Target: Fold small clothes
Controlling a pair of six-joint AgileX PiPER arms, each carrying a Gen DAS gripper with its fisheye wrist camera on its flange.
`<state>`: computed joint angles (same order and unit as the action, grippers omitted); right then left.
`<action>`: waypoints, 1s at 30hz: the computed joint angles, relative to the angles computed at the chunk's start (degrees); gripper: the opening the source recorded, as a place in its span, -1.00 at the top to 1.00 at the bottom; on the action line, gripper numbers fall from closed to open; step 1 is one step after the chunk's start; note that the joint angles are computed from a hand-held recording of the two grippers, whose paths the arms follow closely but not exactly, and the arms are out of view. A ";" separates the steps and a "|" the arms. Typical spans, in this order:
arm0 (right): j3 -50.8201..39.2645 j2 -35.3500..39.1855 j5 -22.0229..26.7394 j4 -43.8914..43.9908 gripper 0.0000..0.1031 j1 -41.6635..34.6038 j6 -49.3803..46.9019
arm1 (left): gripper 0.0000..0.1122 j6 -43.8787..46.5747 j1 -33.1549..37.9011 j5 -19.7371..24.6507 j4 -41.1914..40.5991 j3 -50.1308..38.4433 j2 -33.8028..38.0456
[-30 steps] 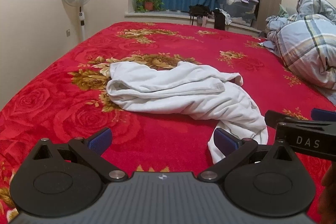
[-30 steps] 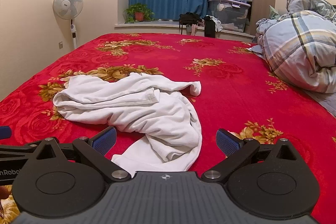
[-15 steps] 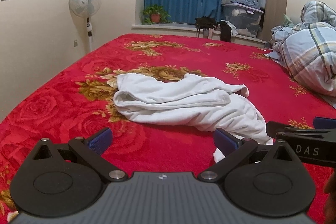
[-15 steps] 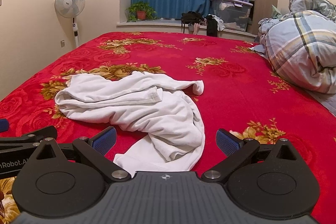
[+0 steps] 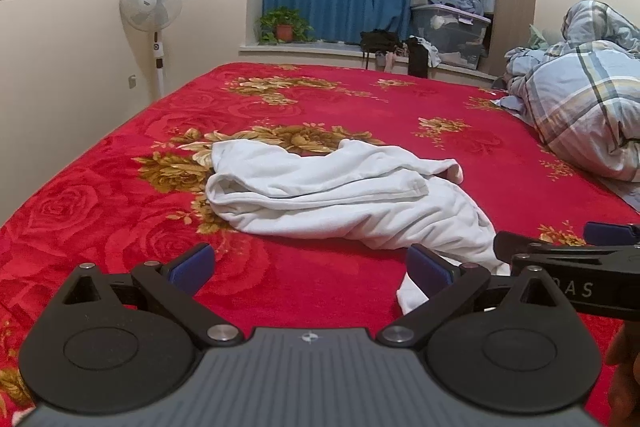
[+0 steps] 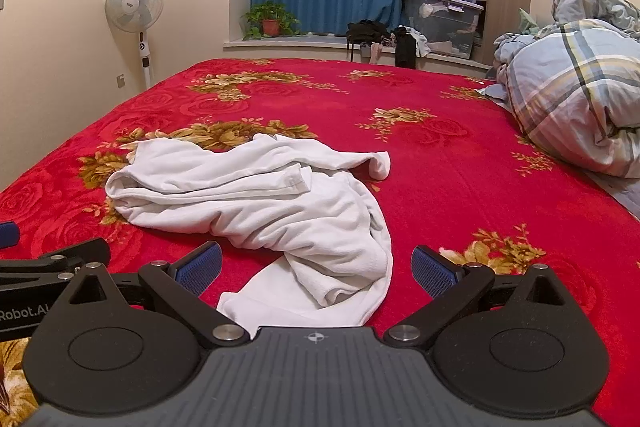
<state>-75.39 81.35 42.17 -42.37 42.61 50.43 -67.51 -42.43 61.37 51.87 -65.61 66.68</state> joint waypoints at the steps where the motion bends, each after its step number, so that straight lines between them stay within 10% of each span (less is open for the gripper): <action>1: -0.02 0.00 0.00 -0.02 -0.94 0.00 0.04 | -0.79 0.36 0.14 -0.32 -0.36 -0.02 -0.13; 7: -0.60 0.49 0.13 -0.78 -0.87 0.02 1.73 | -0.72 0.87 0.84 -1.94 0.81 1.61 -1.35; 14: -3.36 0.83 -2.73 7.10 -0.51 -4.96 -2.56 | 0.49 20.38 18.51 -14.72 -16.30 -1.03 1.17; 24: -7.98 2.54 -5.84 23.03 -0.51 -14.96 -14.23 | 0.44 37.60 29.95 -26.12 -35.67 -22.82 29.18; 30: -9.31 3.57 -6.43 27.51 -0.51 -19.12 -19.01 | -0.36 34.42 25.09 -19.97 -34.84 -46.71 48.78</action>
